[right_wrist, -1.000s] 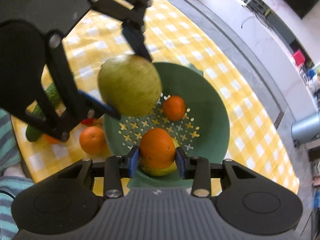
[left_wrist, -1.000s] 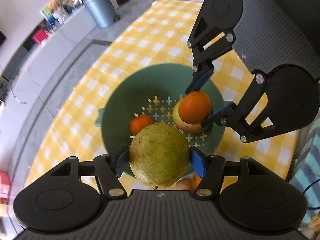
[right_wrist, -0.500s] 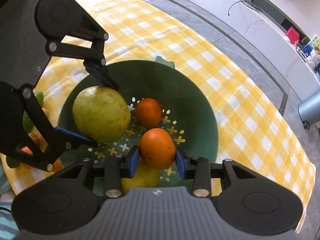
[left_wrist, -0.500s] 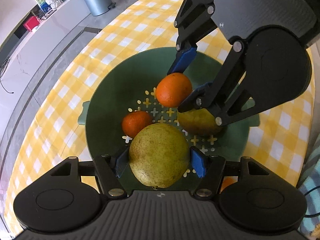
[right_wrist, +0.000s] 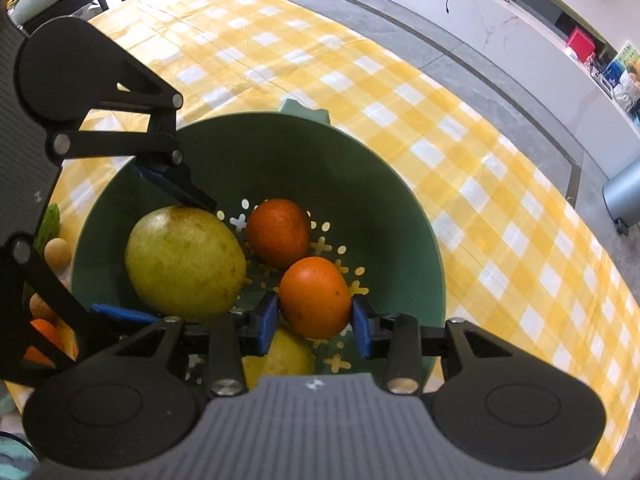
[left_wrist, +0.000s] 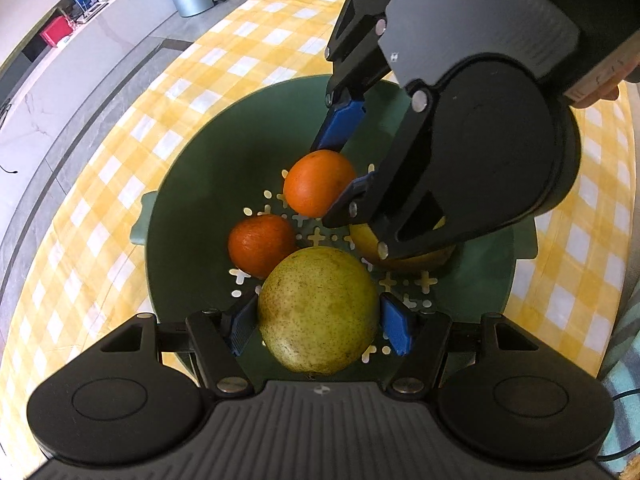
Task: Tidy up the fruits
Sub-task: 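Lower pomelo and orange into the colander and open both grippers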
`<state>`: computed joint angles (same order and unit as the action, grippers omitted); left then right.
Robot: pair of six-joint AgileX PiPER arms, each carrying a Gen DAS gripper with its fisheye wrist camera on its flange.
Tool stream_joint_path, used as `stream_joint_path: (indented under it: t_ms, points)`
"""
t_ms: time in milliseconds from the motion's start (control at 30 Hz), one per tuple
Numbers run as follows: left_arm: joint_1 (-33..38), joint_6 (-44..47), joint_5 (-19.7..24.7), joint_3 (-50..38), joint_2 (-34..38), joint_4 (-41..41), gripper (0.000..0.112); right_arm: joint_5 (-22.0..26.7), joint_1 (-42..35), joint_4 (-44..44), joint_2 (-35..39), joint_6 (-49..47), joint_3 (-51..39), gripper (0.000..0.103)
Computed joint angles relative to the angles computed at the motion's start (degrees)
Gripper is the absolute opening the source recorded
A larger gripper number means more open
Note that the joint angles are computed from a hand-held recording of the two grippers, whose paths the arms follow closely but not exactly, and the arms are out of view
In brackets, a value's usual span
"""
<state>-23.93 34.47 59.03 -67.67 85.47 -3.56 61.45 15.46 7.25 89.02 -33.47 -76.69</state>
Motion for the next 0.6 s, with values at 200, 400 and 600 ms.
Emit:
stream_joint_path:
  t_ms: [200, 400, 600]
  points:
    - [-0.1, -1.4, 0.4, 0.4, 1.1, -0.4, 0.075, -0.7, 0.6, -0.6, 0.9, 1.9, 0.5, 0.037]
    - [1.2, -2.3, 1.8, -0.6, 2.5, -1.1, 0.076, -1.2, 0.8, -0.7, 0.3, 3.0, 0.9, 0.038]
    - [2.9, -2.2, 0.8, -0.1, 2.9, -2.5, 0.079, -1.6, 1.3, -2.1, -1.1, 4.8, 1.3, 0.052]
